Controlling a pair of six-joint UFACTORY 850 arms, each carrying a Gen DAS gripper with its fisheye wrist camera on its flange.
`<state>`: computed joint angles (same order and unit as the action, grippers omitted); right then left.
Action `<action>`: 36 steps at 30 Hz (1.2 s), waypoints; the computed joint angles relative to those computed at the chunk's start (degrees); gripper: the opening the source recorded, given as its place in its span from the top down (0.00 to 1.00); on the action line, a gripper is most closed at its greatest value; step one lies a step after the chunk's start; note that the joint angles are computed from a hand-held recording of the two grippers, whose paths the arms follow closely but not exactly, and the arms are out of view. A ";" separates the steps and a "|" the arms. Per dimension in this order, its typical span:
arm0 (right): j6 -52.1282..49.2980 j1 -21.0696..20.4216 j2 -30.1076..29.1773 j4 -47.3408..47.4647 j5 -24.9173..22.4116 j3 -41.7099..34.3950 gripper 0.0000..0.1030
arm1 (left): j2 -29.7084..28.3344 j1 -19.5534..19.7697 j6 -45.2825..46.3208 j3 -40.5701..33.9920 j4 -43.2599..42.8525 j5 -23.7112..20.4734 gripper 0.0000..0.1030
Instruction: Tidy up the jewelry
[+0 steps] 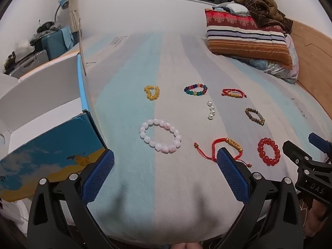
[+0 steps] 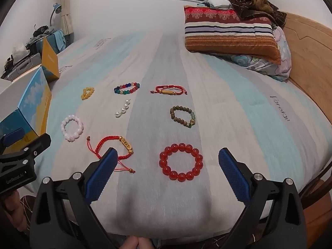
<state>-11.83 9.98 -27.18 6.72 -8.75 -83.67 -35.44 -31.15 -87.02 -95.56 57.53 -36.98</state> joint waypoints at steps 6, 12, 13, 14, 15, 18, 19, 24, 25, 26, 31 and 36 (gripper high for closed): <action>0.27 0.29 -0.37 -0.63 -0.24 -0.86 0.09 | -0.53 0.20 1.15 -1.42 -0.71 -0.53 0.05; 0.41 0.30 -0.87 -0.83 -0.98 -1.92 0.09 | -0.90 0.49 2.90 -2.51 -2.05 -0.59 0.05; 0.38 0.28 -0.97 -0.70 -1.17 -2.13 0.09 | -0.92 0.49 3.15 -2.61 -2.17 -0.66 0.05; 0.82 0.27 -1.11 -1.14 -1.25 -2.34 0.09 | -0.94 0.47 3.22 -2.71 -2.18 -0.78 0.05; 1.02 0.28 -1.19 -1.47 -1.43 -2.45 0.09 | -1.08 0.52 3.55 -3.06 -2.45 -0.85 0.05; -0.24 0.15 -1.69 0.02 -2.36 -3.22 0.09 | -1.19 0.52 3.66 -3.38 -2.39 -1.20 0.05; -0.01 0.14 -1.82 -0.13 -2.56 -3.38 0.09 | -1.22 0.56 3.92 -3.48 -2.62 -1.16 0.05; -0.05 0.07 -1.84 0.05 -2.64 -3.51 0.09 | -1.43 0.66 4.52 -3.86 -3.30 -1.12 0.05; -0.20 0.08 -1.82 0.24 -2.63 -3.53 0.09 | -1.45 0.65 4.52 -3.92 -3.36 -1.21 0.05; -0.16 0.11 -1.78 0.11 -2.50 -3.49 0.09 | -1.49 0.63 4.46 -3.97 -3.30 -1.20 0.05; -1.94 0.25 -1.73 1.91 -2.43 -3.44 0.09 | -1.44 0.65 4.42 -3.87 -3.56 -1.36 0.05; -1.37 0.47 -1.63 1.20 -2.29 -3.35 0.09 | -1.37 0.67 4.19 -3.91 -3.38 -1.61 0.05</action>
<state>-13.21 10.45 -28.81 7.92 -11.04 -87.02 -36.81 -30.48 -82.83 -99.47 54.15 -38.60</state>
